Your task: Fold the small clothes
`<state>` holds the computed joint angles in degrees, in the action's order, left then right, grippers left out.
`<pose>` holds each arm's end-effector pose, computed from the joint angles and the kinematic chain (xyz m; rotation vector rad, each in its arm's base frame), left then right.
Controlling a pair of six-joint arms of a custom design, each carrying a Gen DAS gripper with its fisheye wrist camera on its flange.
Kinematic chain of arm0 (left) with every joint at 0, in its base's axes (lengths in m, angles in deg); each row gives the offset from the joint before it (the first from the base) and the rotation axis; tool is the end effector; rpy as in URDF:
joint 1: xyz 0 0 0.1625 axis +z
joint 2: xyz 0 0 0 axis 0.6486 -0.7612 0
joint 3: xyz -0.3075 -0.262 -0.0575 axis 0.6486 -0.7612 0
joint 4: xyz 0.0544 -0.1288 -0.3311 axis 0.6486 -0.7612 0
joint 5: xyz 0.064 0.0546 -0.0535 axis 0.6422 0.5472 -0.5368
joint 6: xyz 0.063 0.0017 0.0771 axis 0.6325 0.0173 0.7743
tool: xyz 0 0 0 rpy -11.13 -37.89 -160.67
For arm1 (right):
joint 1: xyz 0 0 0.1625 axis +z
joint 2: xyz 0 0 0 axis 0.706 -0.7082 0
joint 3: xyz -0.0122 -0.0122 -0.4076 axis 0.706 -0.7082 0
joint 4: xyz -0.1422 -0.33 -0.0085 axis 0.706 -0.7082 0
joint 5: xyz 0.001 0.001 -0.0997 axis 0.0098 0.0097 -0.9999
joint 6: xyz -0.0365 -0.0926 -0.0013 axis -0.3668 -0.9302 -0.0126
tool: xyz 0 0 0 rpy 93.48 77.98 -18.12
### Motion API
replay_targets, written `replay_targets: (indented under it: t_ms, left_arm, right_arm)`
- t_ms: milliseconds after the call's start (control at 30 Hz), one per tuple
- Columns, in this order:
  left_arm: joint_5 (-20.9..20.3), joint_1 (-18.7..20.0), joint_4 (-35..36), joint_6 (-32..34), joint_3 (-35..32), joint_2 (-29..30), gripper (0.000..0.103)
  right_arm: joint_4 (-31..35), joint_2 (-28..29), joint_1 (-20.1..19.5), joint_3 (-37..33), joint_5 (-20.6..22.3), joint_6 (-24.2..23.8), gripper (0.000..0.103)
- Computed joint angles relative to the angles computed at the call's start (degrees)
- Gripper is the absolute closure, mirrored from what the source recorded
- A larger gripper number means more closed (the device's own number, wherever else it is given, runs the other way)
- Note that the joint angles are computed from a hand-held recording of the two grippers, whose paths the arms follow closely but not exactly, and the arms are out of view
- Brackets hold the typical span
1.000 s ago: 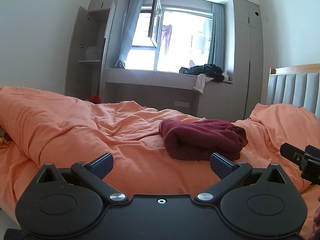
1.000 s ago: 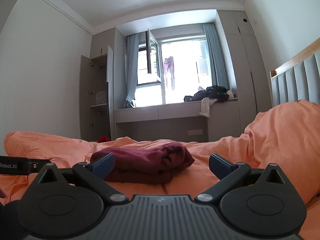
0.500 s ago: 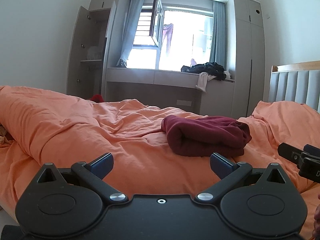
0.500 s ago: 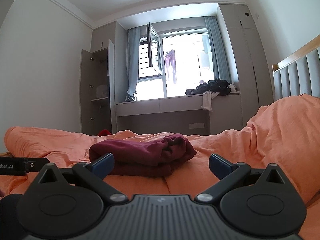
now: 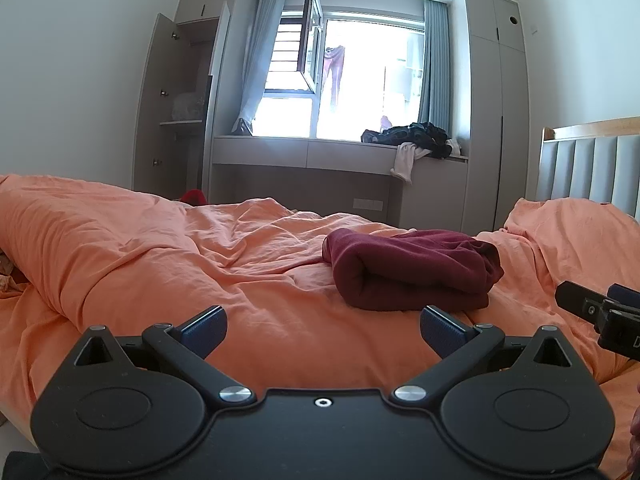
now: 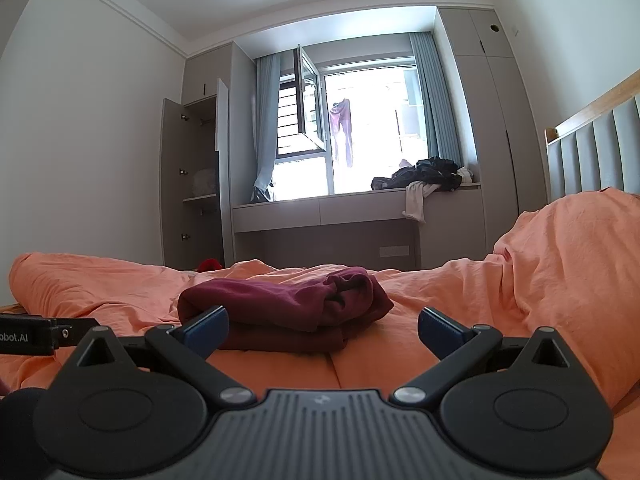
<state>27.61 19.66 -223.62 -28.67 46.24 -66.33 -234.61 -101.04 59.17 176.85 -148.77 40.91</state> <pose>-0.0266 -0.4689 0.3188 0.2631 1.7369 -1.6302 0.2880 -0.5455 -0.0126 1.1905 -2.2079 1.6896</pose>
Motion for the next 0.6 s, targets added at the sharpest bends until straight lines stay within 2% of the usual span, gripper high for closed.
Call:
replay_targets:
  t_ms: [600]
  left_arm:
    - [0.06, 0.06, 0.35, -0.13, 0.0, -0.06, 0.001]
  right_arm:
    - [-0.22, 0.24, -0.07, -0.22, -0.31, 0.4, 0.0]
